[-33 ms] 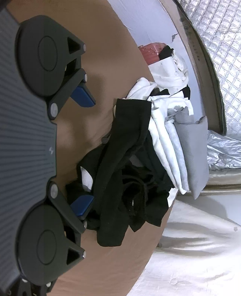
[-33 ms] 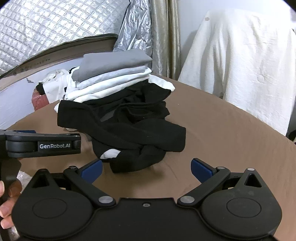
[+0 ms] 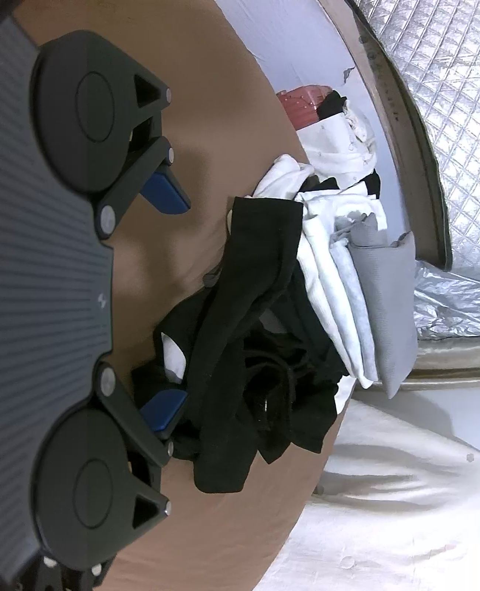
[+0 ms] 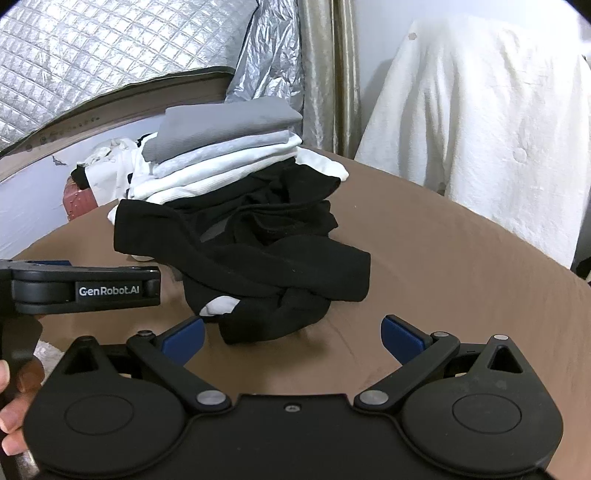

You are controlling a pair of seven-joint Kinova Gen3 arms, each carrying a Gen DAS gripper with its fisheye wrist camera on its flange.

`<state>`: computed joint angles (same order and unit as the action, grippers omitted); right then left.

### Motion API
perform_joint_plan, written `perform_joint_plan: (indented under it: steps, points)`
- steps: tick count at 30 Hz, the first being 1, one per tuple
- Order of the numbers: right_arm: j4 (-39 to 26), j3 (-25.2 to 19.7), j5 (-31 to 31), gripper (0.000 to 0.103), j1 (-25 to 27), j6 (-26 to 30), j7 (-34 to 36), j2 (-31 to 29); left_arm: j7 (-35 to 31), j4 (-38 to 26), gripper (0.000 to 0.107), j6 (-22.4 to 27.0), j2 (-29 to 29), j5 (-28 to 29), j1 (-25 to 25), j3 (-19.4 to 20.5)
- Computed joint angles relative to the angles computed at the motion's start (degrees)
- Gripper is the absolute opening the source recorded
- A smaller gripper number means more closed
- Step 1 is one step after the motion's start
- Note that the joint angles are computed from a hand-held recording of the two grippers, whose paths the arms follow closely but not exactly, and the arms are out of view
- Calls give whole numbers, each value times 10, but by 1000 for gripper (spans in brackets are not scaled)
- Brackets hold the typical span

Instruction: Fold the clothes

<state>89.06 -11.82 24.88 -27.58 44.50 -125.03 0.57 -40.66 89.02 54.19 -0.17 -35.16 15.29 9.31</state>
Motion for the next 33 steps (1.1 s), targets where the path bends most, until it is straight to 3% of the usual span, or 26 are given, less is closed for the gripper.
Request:
perform_joint_plan:
  steps: [4, 8, 19, 33]
  points:
    - [3, 1, -7, 103, 2, -7, 3, -2, -27, 4, 103, -8, -6, 17, -8, -6]
    - [0, 1, -19, 103, 4, -5, 12, -4, -11, -6, 103, 17, 11, -12, 7, 5]
    - [1, 0, -9, 103, 2, 3, 0, 0, -79, -13, 103, -1, 4, 61, -8, -13]
    - [7, 4, -10, 103, 0, -6, 2, 6, -109, -13, 103, -5, 4, 92, -15, -11]
